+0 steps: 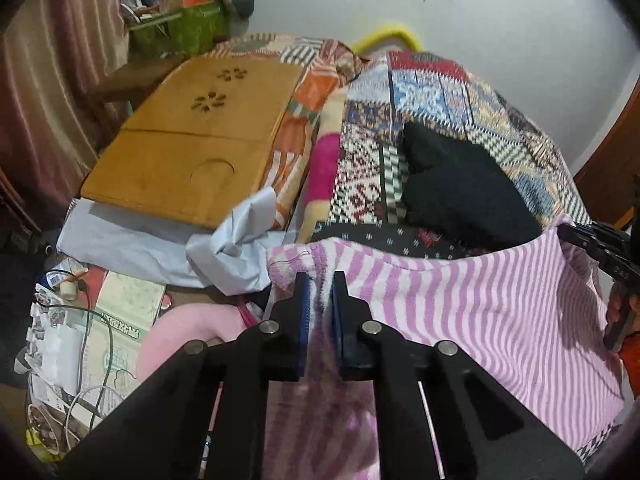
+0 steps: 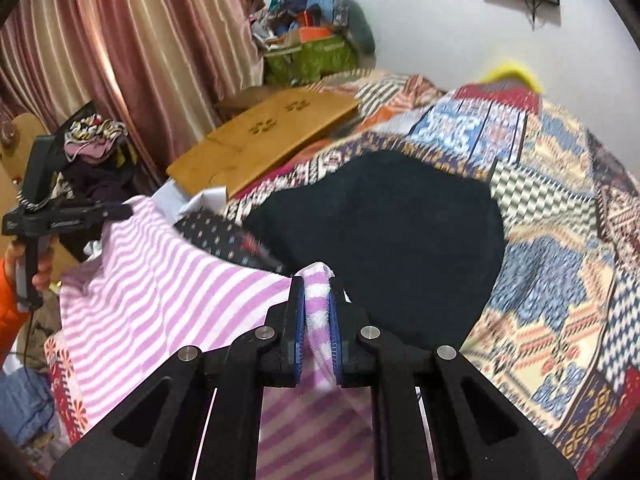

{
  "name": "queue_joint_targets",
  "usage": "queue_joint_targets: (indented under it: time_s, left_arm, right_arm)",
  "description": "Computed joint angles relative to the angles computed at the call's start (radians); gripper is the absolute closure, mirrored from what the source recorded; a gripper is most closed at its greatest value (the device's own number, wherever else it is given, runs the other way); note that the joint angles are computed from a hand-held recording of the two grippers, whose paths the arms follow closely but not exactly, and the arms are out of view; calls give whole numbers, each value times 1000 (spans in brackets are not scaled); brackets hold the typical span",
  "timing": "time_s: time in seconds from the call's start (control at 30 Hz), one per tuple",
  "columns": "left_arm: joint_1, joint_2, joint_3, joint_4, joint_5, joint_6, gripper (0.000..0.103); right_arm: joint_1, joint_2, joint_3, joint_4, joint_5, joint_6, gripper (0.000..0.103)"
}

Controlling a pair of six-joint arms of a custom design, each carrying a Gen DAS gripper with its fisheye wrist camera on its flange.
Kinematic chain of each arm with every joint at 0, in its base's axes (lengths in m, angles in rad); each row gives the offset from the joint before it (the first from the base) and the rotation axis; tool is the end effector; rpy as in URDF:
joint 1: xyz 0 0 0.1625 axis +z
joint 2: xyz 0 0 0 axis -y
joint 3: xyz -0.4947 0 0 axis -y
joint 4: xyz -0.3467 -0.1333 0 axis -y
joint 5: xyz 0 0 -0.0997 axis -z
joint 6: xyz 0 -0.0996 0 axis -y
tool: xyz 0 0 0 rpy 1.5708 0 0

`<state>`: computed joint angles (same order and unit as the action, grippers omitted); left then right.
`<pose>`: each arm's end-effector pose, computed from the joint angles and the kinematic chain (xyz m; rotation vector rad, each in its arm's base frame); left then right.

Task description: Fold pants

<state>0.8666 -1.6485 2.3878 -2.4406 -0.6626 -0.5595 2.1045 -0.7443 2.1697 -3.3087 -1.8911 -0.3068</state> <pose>-0.0487 -0.3845 0.3743 0.0955 2.3578 -0.8043 0.3615 -0.4114 0.0953 1.0846 -2.6028 0.4928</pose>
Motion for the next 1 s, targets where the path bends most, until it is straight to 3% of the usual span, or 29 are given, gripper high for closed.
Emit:
queue_joint_targets:
  time_s: [0.2,0.3,0.4,0.5,0.6,0.8,0.9,0.97,1.0]
  left_arm:
    - [73,65,-51,-7,-6,41,93]
    - [107,90,-64,7,-2,32,93]
    - [117,88,-66,18,1,24,91]
    - [79,59,-65,65,37,-17,80]
    - [34,20,-63,118,76,-74,59]
    - [-48,-70,-46,317,70,-233,53]
    - [-76,-118,-26,441,40,-323,52]
    - [-92,-152,-10,516,16,-394,50]
    - [-95,-168,-2,533,3,-416,49]
  right_arm:
    - [-15,43,-74,59,-76,5,93]
    - [-9,35,-67,-17,-197,-18,93]
    - [-48,-65,-53,44,-155,61,93]
    - [-61,-149,-19,102,-151,63,88]
    - [-69,-191,25,154,-147,90,63]
    - [-91,-172,98,194,-107,98,62]
    - [-91,-135,109,191,-151,84,62]
    - [-100,-128,105,216,-147,94,63]
    - [-105,-131,104,219,-134,98,71]
